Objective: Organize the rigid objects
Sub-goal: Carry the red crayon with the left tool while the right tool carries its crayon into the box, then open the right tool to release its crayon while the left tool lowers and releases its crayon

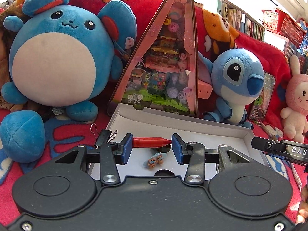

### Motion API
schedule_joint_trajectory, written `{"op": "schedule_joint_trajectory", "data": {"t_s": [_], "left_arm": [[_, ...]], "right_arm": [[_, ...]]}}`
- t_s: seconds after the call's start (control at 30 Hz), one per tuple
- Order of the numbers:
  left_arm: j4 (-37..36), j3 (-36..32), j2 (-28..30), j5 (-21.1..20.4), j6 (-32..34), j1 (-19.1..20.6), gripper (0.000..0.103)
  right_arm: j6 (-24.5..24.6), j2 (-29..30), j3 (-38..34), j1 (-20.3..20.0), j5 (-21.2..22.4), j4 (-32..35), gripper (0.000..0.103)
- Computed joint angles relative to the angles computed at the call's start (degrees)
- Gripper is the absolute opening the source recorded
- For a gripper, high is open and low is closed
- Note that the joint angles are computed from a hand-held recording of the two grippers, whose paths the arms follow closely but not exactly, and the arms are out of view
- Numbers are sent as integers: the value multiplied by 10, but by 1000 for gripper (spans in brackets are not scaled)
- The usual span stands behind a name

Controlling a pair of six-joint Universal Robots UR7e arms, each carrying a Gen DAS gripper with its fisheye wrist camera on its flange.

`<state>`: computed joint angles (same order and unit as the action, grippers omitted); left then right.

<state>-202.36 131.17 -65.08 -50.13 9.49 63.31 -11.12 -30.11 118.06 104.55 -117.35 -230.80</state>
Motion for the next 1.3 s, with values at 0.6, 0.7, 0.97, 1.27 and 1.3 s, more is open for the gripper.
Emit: {"op": "schedule_joint_trajectory", "data": {"t_s": [0.6,0.7,0.97,1.27,1.3], "left_arm": [[-5,-47,79,26,14,8,42],[2,-50,78,26,5,10,42],[27,-56,78,32,-8,14,43],[31,-55,76,39,-11,10,50],[30,-53,75,39,-11,10,53]], "right_arm": [[-97,71,-99,14,-75,35,49],[-105,77,-105,14,-79,36,49],[-104,85,-111,7,-84,46,49],[-99,83,-107,7,-81,41,68],[-98,83,-106,7,-80,38,70]]}}
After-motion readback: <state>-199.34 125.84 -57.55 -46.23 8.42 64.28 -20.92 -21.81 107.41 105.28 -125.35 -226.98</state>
